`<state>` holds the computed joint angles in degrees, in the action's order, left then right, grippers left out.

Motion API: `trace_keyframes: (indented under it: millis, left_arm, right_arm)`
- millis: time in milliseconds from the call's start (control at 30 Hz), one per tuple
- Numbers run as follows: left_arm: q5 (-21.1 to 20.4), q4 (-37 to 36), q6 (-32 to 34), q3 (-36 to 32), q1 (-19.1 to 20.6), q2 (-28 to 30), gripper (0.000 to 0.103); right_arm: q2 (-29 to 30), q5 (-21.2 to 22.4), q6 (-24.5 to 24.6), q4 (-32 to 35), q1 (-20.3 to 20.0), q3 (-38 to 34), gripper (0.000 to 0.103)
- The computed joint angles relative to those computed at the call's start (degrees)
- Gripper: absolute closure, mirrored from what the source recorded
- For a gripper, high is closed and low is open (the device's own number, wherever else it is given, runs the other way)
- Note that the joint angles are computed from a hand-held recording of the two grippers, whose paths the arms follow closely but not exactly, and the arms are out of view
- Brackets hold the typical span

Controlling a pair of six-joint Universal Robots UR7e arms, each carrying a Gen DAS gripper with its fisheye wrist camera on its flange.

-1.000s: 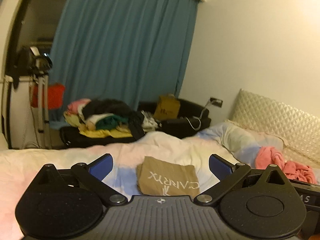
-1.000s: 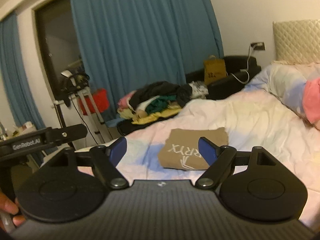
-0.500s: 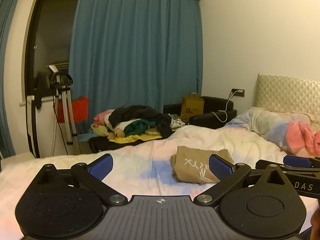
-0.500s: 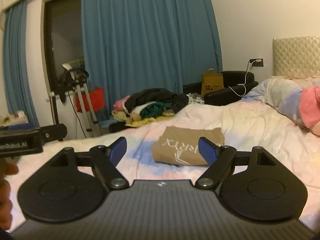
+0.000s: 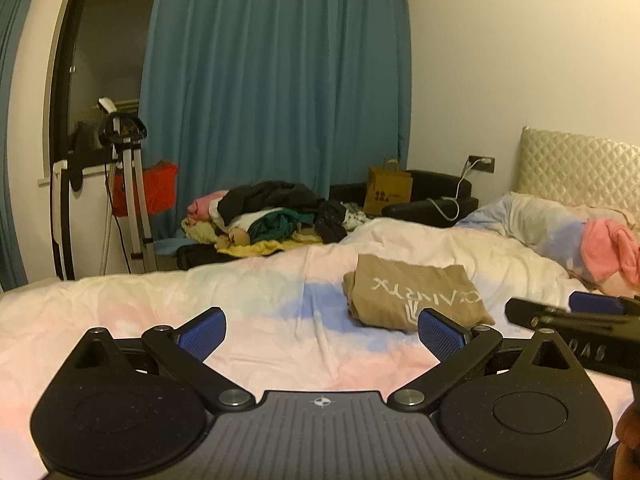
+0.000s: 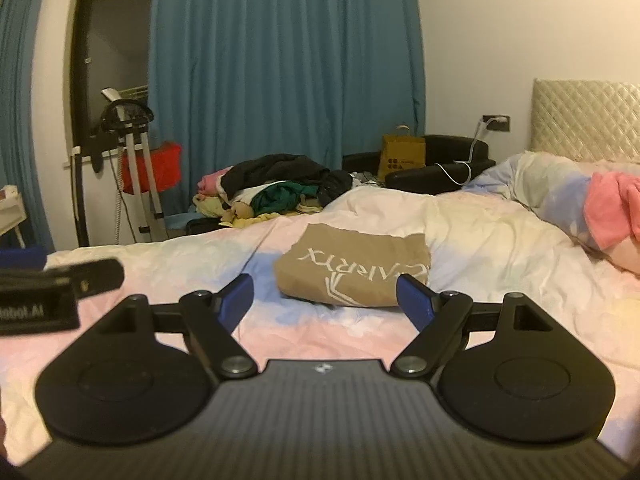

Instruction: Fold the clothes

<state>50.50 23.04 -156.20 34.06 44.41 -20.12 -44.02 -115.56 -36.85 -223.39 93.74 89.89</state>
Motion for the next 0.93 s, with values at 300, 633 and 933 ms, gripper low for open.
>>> trace_keyframes:
  millis: [300,633,933]
  left_arm:
    - [-0.2,3.2,-1.1,-3.3,0.3,2.0,0.000]
    - [-1.0,2.5,-1.0,-2.8,0.2,1.8,0.000]
    - [-1.2,2.2,-1.3,-2.4,0.2,1.7,0.000]
  right_arm:
    - [0.7,-2.5,0.1,-0.1,0.2,-1.0,0.023]
    - [-0.2,-2.0,2.6,1.0,-0.1,-0.1,0.023]
    - [-0.2,-1.2,2.2,-0.8,-0.2,0.5,0.023]
